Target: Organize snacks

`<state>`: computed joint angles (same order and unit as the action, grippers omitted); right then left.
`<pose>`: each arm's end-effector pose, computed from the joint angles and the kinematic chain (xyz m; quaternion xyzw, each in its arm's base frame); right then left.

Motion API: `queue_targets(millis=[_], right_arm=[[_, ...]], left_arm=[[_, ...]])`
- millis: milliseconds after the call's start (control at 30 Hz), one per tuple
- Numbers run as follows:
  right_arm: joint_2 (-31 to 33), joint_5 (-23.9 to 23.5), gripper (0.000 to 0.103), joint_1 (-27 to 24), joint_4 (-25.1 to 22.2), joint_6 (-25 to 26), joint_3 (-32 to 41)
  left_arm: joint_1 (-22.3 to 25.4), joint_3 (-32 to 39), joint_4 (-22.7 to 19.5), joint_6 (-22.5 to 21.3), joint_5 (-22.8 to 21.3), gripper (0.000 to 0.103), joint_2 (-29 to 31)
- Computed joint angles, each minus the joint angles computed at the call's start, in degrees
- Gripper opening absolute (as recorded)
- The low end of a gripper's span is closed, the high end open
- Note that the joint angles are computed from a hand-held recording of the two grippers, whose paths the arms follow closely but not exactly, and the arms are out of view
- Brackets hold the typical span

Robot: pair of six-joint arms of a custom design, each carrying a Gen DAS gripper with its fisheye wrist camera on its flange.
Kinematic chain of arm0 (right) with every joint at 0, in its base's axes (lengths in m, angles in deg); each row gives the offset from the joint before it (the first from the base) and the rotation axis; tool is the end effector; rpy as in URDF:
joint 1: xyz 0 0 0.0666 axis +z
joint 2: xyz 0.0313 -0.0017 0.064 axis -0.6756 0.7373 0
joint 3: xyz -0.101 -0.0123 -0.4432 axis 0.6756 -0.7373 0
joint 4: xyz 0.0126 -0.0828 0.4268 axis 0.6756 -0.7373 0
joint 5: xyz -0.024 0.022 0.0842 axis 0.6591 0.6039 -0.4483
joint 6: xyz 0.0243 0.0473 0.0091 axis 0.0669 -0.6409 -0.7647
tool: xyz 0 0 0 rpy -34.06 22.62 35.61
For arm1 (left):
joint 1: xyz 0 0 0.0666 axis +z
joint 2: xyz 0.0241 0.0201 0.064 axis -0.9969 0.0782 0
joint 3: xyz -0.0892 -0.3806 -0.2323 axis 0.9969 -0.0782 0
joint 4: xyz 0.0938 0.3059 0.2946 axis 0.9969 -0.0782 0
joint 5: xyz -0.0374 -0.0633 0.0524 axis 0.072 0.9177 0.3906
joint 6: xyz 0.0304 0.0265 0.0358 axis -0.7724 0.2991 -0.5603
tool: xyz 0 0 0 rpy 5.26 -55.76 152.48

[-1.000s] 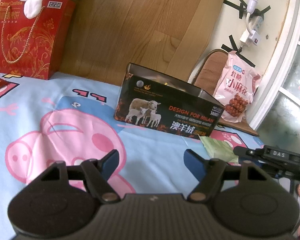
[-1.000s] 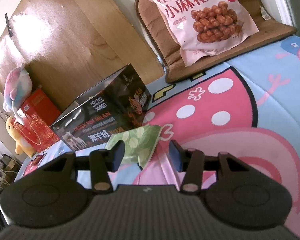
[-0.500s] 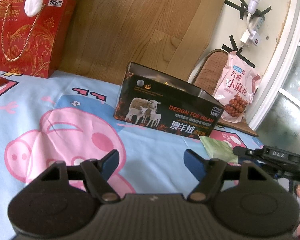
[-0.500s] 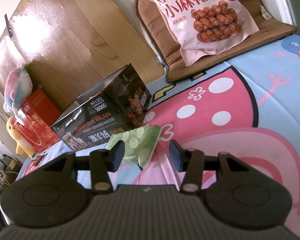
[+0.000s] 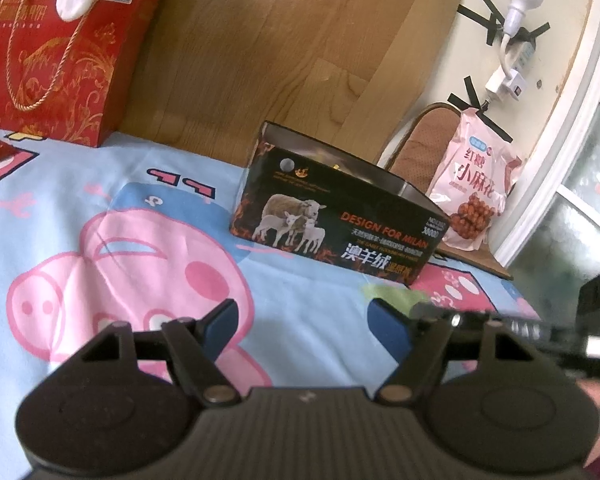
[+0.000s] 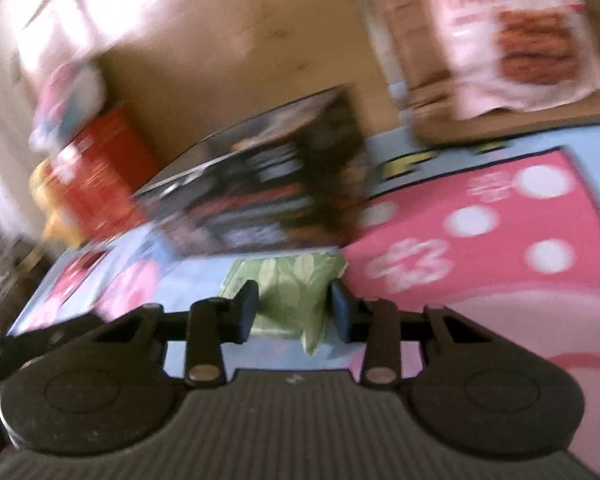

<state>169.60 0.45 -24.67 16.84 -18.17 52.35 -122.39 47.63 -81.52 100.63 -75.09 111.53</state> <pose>0.4777 0.1724 0.3643 -0.1713 0.8541 0.3359 0.3581 0.3597 -0.2533 0.3670 -0.1351 0.8540 -0.1689 0.4732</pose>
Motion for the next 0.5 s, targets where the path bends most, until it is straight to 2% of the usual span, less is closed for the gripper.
queue_targets(millis=[100,167,233,300,400,500], right_arm=[[-0.6,-3.9,0.042,1.1,-2.0,4.5,-0.2],[-0.9,-4.8,0.044,1.3,-2.4,5.6,-0.4],[-1.1,-5.1,0.046,0.7,-1.8,3.9,-0.7],[-1.0,-6.0,0.052,-0.2,-0.4,0.4,-1.1],[-0.9,-6.5,0.053,-1.2,1.3,-4.0,-1.5],[-1.3,-6.3,0.053,-1.4,1.9,-5.6,-1.9]], left_arm=[[0.2,-0.1,0.1,0.5,0.6,0.073,-0.1],[0.3,-0.1,0.1,0.7,0.8,0.073,0.0],[0.4,-0.1,0.0,0.8,1.0,0.073,0.0],[0.4,0.0,0.0,0.8,1.1,0.073,0.0],[0.5,0.0,-0.1,0.9,1.2,0.073,0.0],[0.4,0.0,-0.2,1.1,1.2,0.073,0.0]])
